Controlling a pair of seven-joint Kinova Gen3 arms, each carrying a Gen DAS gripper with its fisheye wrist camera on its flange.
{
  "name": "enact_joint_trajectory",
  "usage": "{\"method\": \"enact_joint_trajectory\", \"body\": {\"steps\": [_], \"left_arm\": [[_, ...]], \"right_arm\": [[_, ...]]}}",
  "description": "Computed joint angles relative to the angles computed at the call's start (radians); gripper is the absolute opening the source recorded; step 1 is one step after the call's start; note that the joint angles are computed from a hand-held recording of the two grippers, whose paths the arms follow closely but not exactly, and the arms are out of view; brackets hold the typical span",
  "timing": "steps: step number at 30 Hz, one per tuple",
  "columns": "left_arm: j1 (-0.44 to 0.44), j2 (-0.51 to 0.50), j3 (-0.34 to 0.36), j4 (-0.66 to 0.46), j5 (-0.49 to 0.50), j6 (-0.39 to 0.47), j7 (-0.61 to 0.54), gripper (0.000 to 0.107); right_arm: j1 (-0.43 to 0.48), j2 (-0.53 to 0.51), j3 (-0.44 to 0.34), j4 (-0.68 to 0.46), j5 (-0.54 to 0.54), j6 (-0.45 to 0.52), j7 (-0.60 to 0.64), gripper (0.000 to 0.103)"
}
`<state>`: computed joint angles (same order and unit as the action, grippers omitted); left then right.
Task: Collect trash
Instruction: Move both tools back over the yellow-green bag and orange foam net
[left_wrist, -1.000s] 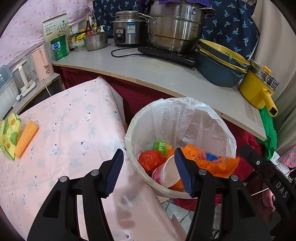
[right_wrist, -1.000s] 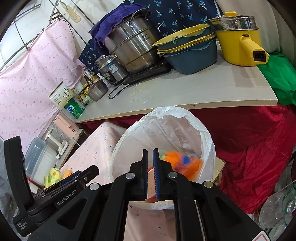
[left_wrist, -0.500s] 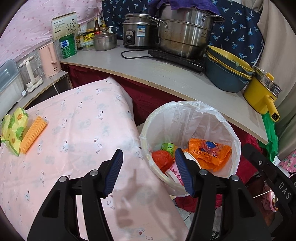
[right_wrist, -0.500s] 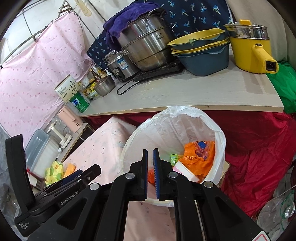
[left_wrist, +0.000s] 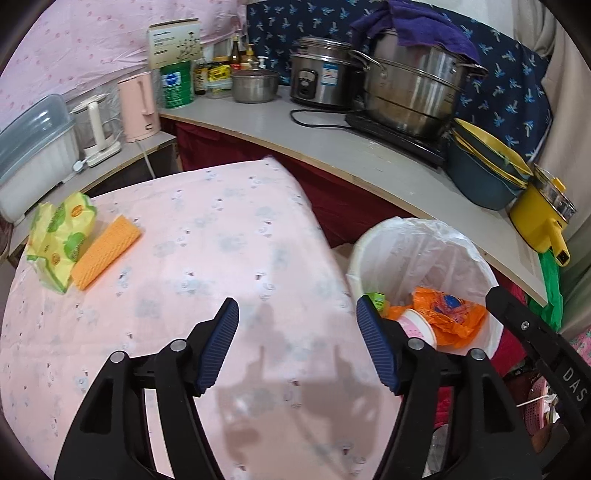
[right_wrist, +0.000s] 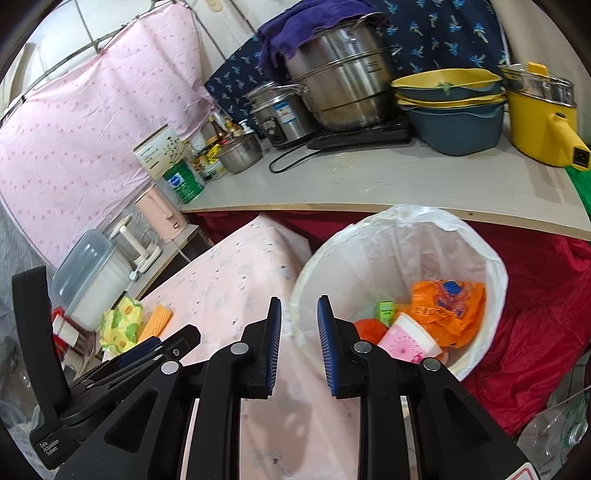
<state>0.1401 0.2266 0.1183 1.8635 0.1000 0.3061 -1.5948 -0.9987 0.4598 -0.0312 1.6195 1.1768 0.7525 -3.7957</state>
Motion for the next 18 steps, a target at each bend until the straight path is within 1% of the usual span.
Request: {"method": "enact_joint_trajectory", "body": {"steps": [4,9,12,13,16,18], "left_arm": [[-0.091,-0.017,0.022,0.022,0.067,-0.008,-0.071,0.063],[-0.189,-0.029,0.029,0.043,0.154,-0.012,-0.158,0.063],[-0.242,-0.035,0.023,0.055,0.201,-0.014,-0.207,0.063],[-0.248,-0.034,0.013,0.056,0.206,-0.014,-0.212,0.063],[-0.305,-0.033,0.01,0.062,0.252,-0.015,-0.263,0.063],[-0.337,-0.029,0.004,0.062,0.276,-0.013,-0.292,0.064]], "right_arm": [[0.001,0.044,-0.008,-0.084,-0.039,-0.011,0.097,0.022],[-0.01,0.107,0.005,-0.205,-0.121,-0.035,0.249,0.022],[-0.018,0.15,0.009,-0.286,-0.177,-0.037,0.343,0.022],[-0.02,0.163,0.011,-0.312,-0.195,-0.038,0.373,0.024],[-0.023,0.208,0.01,-0.399,-0.254,-0.034,0.472,0.029],[-0.026,0.239,0.01,-0.46,-0.293,-0.025,0.537,0.03]]}}
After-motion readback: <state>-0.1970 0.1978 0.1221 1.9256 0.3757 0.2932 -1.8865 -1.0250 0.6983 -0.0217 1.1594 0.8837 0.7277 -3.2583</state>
